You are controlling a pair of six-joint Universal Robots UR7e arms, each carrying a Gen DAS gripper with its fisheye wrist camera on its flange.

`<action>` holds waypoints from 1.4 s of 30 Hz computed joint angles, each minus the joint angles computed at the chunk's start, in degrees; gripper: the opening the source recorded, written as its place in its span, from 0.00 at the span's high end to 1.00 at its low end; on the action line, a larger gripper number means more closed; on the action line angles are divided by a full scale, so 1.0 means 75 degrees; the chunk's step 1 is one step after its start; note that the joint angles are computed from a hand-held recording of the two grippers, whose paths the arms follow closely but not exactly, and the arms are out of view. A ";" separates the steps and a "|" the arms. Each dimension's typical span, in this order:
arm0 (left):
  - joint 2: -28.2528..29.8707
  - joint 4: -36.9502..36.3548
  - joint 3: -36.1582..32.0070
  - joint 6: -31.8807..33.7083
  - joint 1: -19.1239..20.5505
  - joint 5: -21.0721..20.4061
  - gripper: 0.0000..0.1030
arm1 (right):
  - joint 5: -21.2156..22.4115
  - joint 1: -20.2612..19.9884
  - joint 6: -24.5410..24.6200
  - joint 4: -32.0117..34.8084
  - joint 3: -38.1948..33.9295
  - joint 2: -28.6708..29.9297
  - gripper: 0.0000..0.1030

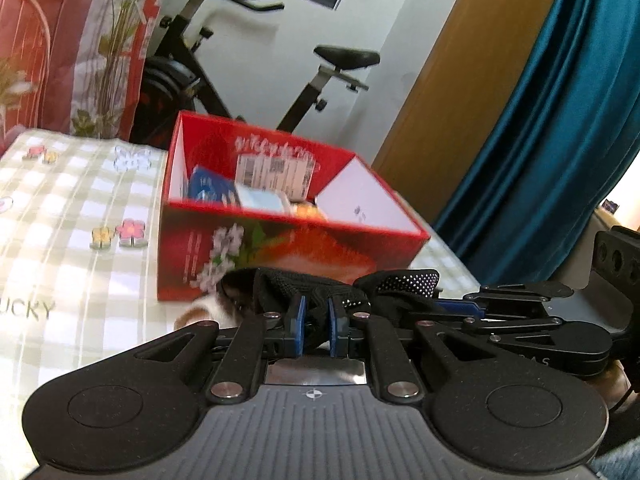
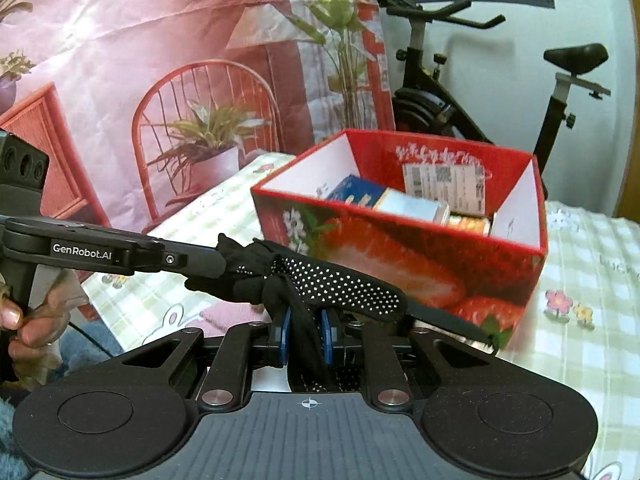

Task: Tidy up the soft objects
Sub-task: 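Lift the eye mask with the right gripper and carry it over the red box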

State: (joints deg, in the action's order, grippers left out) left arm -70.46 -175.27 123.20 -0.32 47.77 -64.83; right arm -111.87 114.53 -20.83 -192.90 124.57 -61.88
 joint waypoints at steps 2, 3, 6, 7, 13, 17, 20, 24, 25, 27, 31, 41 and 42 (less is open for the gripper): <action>0.0049 -0.0144 -0.0092 0.0133 -0.0022 0.0014 0.88 | 0.0002 0.0022 -0.0121 -0.0031 -0.0133 0.0013 0.86; 0.0089 -0.0207 -0.0154 0.0186 -0.0021 0.0012 0.88 | 0.0000 0.0036 -0.0185 -0.0047 -0.0207 0.0028 0.86; 0.0177 -0.0332 -0.0317 0.0287 -0.0031 0.0027 0.88 | -0.0024 0.0069 -0.0398 -0.0046 -0.0468 0.0081 0.86; 0.0208 -0.0366 -0.0374 0.0316 -0.0029 0.0029 0.88 | -0.0030 0.0077 -0.0479 -0.0049 -0.0557 0.0094 0.86; 0.0537 -0.0684 -0.0826 0.0641 -0.0022 0.0058 0.88 | -0.0127 0.0174 -0.1033 -0.0001 -0.1155 0.0221 0.86; 0.0848 -0.0698 -0.1387 0.0802 0.0069 0.0016 0.88 | -0.0129 0.0155 -0.1348 -0.0029 -0.1637 0.0375 0.86; 0.1064 -0.0670 -0.1770 0.0840 0.0166 -0.0049 0.88 | -0.0087 0.0078 -0.1525 -0.0011 -0.2013 0.0520 0.86; 0.1387 -0.0420 -0.2273 0.0883 0.0348 -0.0122 0.87 | -0.0061 -0.0134 -0.1729 0.0034 -0.2450 0.0743 0.86; 0.1461 -0.0291 -0.2394 0.0829 0.0398 -0.0128 0.87 | -0.0064 -0.0206 -0.1767 0.0089 -0.2563 0.0799 0.86; 0.1646 0.0015 -0.2657 0.0733 0.0502 -0.0123 0.87 | -0.0107 -0.0343 -0.1773 0.0232 -0.2739 0.0896 0.86; 0.2062 0.0599 -0.3155 0.0646 0.0662 0.0040 0.87 | -0.0211 -0.0623 -0.1605 0.0665 -0.3071 0.1116 0.86; 0.2649 0.1842 -0.3903 0.0485 0.0958 0.0283 0.87 | -0.0386 -0.1183 -0.0985 0.1303 -0.3232 0.1441 0.82; 0.2663 0.1893 -0.3920 0.0547 0.0975 0.0312 0.87 | -0.0452 -0.1186 -0.1000 0.1260 -0.3239 0.1475 0.78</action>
State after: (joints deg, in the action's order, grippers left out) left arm -50.49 -161.07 93.81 3.78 55.08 -62.49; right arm -115.26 105.63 -28.33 -183.44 100.28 -50.82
